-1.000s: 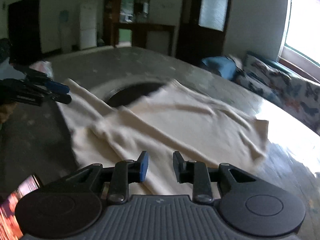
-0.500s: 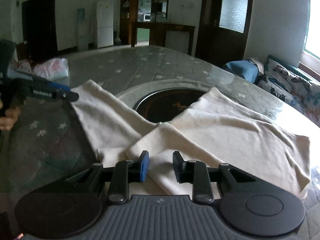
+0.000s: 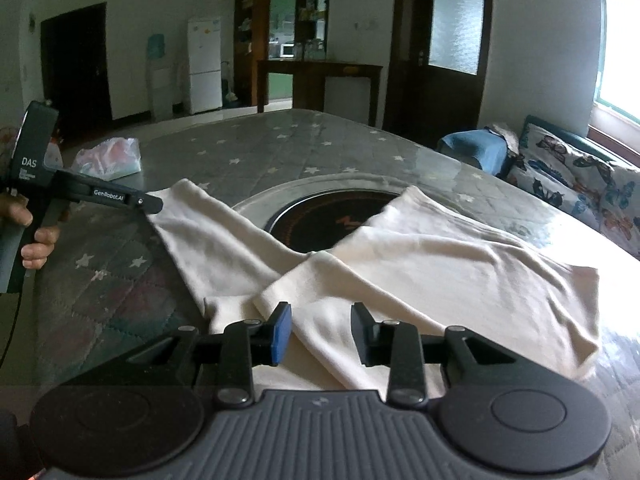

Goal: Fold clothes
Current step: 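Grasp the other sweatshirt sleeve with the left gripper and lift it, then fold the held sleeve across the sweatshirt body with the left gripper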

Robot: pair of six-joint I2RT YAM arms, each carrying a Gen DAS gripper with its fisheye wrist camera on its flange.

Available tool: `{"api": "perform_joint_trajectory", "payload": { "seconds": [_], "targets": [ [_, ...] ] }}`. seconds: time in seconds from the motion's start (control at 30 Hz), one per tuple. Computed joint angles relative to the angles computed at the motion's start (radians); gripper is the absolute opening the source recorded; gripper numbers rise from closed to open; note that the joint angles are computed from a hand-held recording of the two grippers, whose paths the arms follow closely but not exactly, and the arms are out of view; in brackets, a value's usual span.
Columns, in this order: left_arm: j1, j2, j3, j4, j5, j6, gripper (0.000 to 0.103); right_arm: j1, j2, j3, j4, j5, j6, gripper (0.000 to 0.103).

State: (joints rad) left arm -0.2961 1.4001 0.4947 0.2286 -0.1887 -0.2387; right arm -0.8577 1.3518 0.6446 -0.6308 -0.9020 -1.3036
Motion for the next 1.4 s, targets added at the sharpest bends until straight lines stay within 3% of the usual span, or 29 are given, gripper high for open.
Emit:
{"api": "perform_joint_trajectory", "payload": {
  "seconds": [0.2, 0.3, 0.47, 0.73, 0.97, 1.33, 1.4],
  "targets": [
    [-0.035, -0.078, 0.019, -0.023, 0.032, -0.025, 0.012, -0.095, 0.061, 0.064, -0.063, -0.026, -0.039, 0.032],
    [-0.095, -0.145, 0.044, -0.051, 0.051, -0.027, 0.012, -0.134, 0.102, 0.097, -0.074, -0.034, -0.030, 0.033],
    [-0.222, -0.122, 0.155, -0.078, 0.084, -0.027, 0.012, -0.201, 0.181, 0.166, -0.130, -0.059, -0.047, 0.033],
    [-0.438, 0.068, 0.372, -0.042, 0.113, -0.021, 0.012, -0.285, 0.280, 0.248, -0.181, -0.093, -0.088, 0.032],
    [-0.533, 0.291, 0.576, -0.072, 0.150, -0.024, 0.012, -0.327, 0.352, 0.306, -0.188, -0.085, -0.074, 0.033],
    [-0.559, 0.435, 0.658, -0.134, 0.245, -0.023, 0.017, -0.324, 0.394, 0.322, -0.164, -0.060, -0.051, 0.033],
    [-0.559, 0.443, 0.666, -0.135, 0.257, -0.016, 0.024, -0.322, 0.393, 0.318, -0.159, -0.056, -0.050, 0.033]
  ]
}}
